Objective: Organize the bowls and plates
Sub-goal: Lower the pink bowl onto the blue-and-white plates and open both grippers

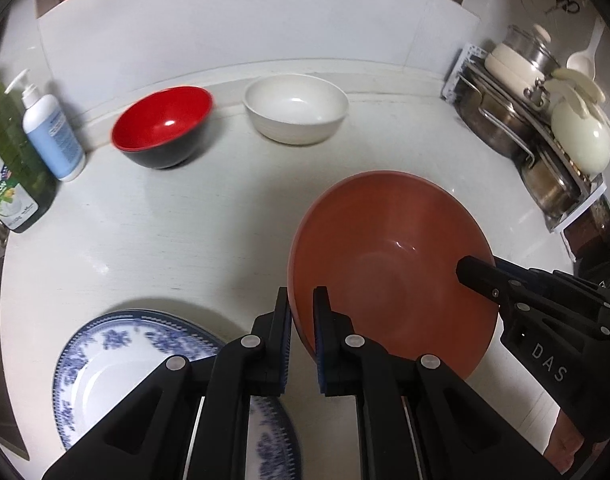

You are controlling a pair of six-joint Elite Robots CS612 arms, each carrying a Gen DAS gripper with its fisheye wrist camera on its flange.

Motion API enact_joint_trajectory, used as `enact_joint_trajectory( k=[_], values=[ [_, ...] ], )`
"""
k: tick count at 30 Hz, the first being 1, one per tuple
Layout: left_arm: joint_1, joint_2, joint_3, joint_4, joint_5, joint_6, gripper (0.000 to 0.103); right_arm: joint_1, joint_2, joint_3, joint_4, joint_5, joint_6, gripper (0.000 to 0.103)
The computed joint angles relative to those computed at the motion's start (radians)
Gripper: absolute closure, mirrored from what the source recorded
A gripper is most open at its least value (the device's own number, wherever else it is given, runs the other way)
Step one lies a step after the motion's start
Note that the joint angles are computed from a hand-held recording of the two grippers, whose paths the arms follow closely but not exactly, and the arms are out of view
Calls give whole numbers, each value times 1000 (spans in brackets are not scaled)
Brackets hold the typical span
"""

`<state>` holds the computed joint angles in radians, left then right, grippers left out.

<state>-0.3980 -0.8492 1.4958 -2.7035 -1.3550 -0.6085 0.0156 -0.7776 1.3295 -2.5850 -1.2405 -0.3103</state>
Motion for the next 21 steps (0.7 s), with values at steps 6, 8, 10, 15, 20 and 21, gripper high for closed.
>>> enact_joint_trajectory(
  k=[6,8,10,15,20,21],
  values=[
    [-7,29,-37,41,-19,-10,91,-12,28,-34,45,-10,-14,91],
    [-10,37,-49,56,-20,-11,91,-15,36,-44,61,-13,-17,91],
    [-10,44,-58,68,-23,-13,91,-18,44,-53,72,-16,-20,91],
    [-13,59,-78,95,-34,-26,90,-23,60,-76,103,-22,-29,91],
    [-16,65,-85,111,-41,-36,90,-26,69,-89,120,-25,-38,91],
    [-17,68,-89,115,-43,-39,90,-27,71,-92,125,-25,-38,91]
  ],
)
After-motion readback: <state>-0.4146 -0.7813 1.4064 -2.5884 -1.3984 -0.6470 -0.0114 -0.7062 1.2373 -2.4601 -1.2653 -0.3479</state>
